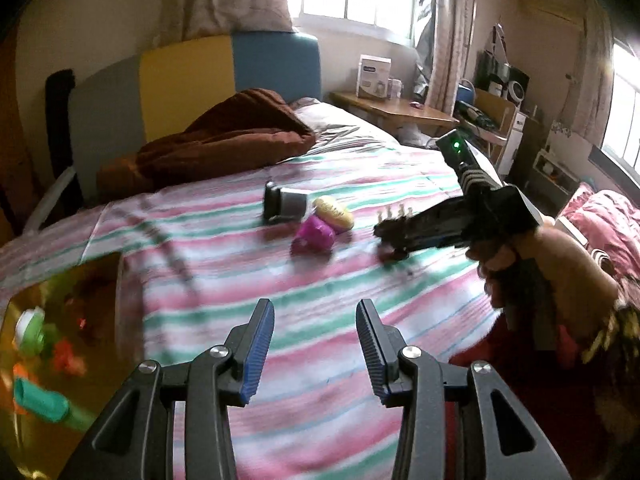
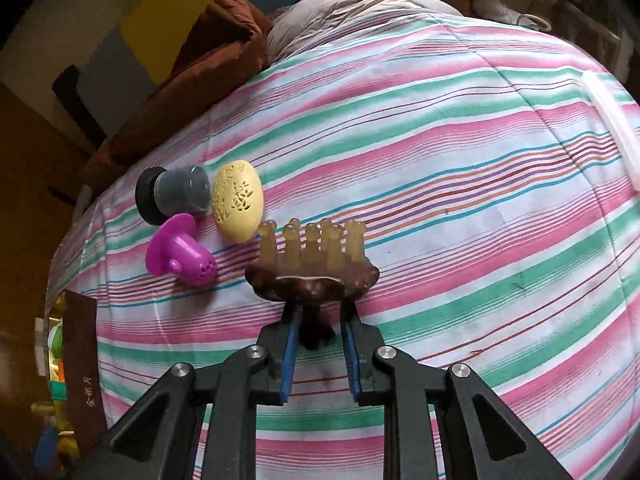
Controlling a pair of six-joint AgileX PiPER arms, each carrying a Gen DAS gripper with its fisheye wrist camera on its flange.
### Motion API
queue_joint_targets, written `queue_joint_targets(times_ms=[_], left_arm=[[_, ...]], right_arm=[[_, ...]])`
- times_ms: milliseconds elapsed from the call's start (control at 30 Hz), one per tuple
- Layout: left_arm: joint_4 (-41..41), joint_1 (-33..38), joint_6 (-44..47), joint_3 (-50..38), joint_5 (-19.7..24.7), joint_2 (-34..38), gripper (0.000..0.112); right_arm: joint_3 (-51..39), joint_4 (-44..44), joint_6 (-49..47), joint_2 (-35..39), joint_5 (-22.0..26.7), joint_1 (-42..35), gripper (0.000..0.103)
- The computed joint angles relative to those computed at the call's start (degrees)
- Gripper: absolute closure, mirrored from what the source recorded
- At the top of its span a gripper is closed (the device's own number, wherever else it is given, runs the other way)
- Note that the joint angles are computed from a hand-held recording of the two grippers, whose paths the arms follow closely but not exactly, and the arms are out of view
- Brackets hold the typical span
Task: Organize rigid objects
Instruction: 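Grasp the pink cup with the left gripper while the right holds the brown stand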
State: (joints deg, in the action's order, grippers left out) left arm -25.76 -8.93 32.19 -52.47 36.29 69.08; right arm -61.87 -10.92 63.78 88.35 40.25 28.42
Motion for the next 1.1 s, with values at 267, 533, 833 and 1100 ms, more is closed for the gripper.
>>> queue_joint_targets(times_ms=[267, 533, 833, 1100], left_arm=[[13.73, -7.78, -17.92, -13.00, -3.38, 17.26, 0.069], [23.24, -11.07, -24.15, -24.20, -3.62, 30.67, 0.069], [4.86, -2.43, -19.68, -35.86, 5.23, 40.79, 0.069], [6.56, 3.90, -23.76, -30.69, 1.78, 37.54, 0.070]], right_arm=[[-0.07, 3.86, -4.68, 1.19, -0.95, -1.62, 0.081], [0.41, 5.46, -5.71, 0.71, -1.32, -2.64, 0.084], [1.17, 6.75, -6.78, 0.11, -1.68, -3.30, 0.084], [1.19, 6.74, -6.67, 0.09, -1.57, -3.30, 0.084]])
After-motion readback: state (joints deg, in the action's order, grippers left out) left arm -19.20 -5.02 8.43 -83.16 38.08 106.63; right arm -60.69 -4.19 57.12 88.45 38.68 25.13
